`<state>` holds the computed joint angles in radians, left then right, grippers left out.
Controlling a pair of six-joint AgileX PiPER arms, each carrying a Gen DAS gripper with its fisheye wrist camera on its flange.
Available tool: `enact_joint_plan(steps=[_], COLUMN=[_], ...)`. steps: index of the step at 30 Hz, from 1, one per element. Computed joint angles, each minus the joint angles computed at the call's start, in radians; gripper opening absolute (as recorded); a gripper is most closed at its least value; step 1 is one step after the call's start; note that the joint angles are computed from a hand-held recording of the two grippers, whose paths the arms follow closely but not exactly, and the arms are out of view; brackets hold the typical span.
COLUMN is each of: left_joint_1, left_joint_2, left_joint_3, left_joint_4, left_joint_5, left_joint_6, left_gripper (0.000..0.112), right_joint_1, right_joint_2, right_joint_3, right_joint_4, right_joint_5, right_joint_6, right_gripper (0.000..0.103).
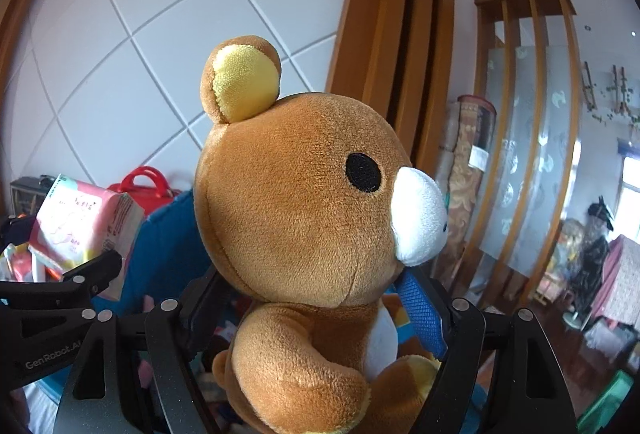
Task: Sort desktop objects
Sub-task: 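Lift and carry the pad pack and teddy bear over the blue bin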
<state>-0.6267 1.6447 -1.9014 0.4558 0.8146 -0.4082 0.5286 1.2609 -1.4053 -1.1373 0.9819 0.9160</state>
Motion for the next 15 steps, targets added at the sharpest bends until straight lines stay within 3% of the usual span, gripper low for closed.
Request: enact_joint_plan(steps=[7,11,15], left_joint_1=[-0.078,-0.094,-0.105], left_joint_2=[0.098,0.136,0.153], left_joint_3=[-0.126,-0.187,-0.212], left_joint_4=[0.117,0.13,0.174], left_joint_5=[0.095,0.123,0.148], left_joint_6=[-0.085,-0.087,-0.11], left_gripper=[0.078,0.079,0.084], right_joint_1=[-0.23,-0.261,-0.314], right_joint_2=[-0.042,-0.003,0.037], right_joint_3=[0.042,0.003,-0.044], right_joint_4=[0.191,0.269,0.388], right_joint_5=[-0.218,-0.24,-0.259], right_joint_6=[-0.149,-0.224,-0.32], right_gripper=[0.08,0.083,0.095])
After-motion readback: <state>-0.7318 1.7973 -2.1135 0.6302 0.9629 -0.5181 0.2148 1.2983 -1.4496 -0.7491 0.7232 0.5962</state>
